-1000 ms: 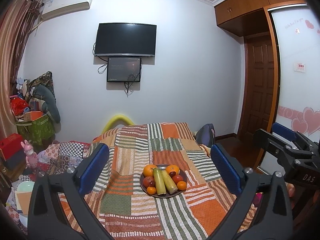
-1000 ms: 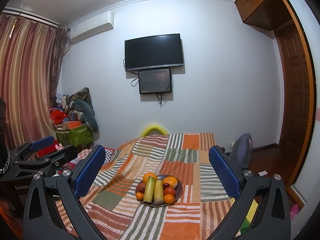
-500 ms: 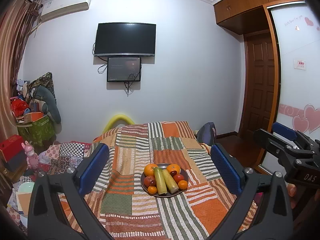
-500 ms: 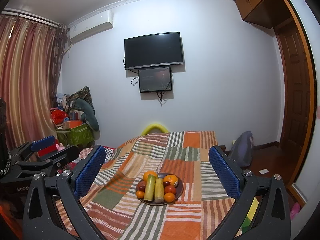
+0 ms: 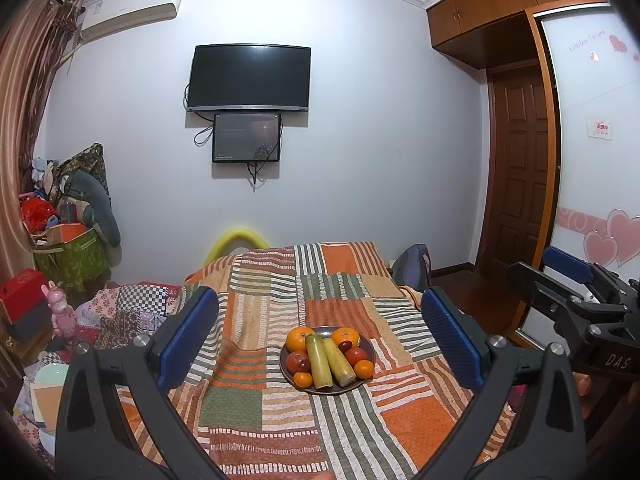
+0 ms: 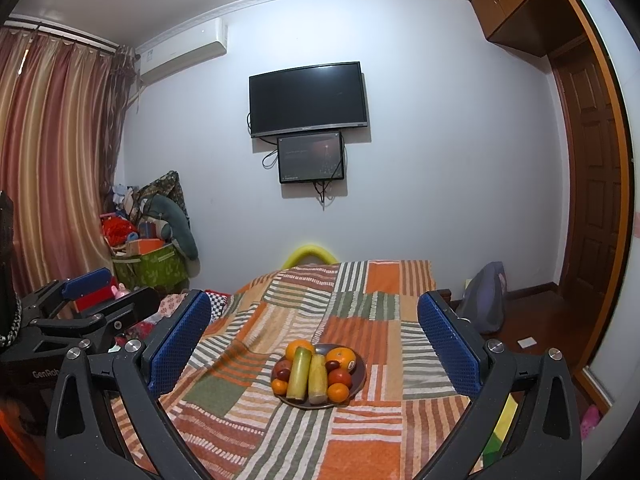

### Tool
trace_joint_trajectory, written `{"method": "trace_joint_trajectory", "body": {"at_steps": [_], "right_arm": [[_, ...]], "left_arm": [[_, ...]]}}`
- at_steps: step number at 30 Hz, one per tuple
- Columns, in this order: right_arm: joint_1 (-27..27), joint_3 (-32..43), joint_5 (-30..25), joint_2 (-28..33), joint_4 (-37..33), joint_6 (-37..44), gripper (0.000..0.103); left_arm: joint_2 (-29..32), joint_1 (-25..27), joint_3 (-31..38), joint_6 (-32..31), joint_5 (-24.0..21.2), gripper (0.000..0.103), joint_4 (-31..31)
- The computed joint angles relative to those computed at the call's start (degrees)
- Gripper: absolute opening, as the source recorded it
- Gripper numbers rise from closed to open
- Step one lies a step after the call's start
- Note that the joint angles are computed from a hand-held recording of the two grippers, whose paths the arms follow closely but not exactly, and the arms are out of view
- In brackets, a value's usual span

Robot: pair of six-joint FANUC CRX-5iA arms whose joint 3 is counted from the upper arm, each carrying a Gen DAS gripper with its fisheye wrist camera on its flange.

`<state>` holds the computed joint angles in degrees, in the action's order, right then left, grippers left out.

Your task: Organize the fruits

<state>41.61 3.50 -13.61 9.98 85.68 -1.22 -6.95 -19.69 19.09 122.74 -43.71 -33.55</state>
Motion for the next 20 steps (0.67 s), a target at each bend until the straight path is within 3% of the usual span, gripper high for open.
{"method": "trace_joint_trajectory", "body": {"at_steps": [20], "right_arm": [[-0.05, -0.20, -0.40, 0.06, 0.96, -1.04, 0.103]], "left_arm": [[-0.76, 1.80, -1.64, -2.42, 2.01, 0.103, 4.06]]}}
